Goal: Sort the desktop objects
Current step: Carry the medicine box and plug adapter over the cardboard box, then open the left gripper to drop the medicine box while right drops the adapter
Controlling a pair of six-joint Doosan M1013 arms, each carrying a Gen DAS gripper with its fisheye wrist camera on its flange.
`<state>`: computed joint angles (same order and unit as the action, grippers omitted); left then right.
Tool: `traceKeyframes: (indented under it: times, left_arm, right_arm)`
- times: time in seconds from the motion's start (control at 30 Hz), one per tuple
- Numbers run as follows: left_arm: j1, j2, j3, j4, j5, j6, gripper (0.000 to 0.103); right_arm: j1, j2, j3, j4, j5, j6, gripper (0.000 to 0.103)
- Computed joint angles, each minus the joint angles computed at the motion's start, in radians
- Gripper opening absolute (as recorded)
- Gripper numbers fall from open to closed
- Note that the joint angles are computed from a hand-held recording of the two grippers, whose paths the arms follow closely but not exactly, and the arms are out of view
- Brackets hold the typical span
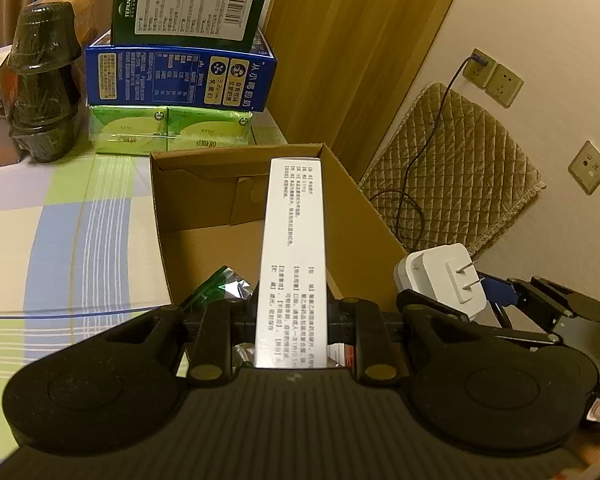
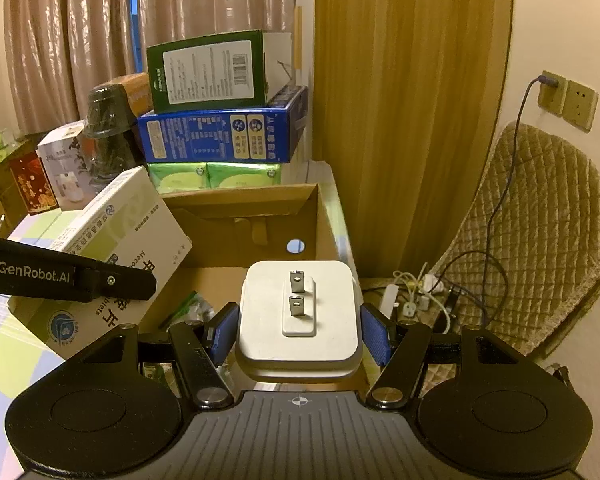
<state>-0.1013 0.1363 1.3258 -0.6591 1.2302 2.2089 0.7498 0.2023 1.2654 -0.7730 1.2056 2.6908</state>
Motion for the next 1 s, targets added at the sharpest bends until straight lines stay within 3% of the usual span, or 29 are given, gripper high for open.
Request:
traceKeyframes:
  times: [1.0]
  left_arm:
    - [-0.017,0.047,-0.031,0.026,-0.011,-0.049,0.019]
  right_arm:
    - [-0.026,0.022,-0.016,0.033,-0.016,-0.027,0.062]
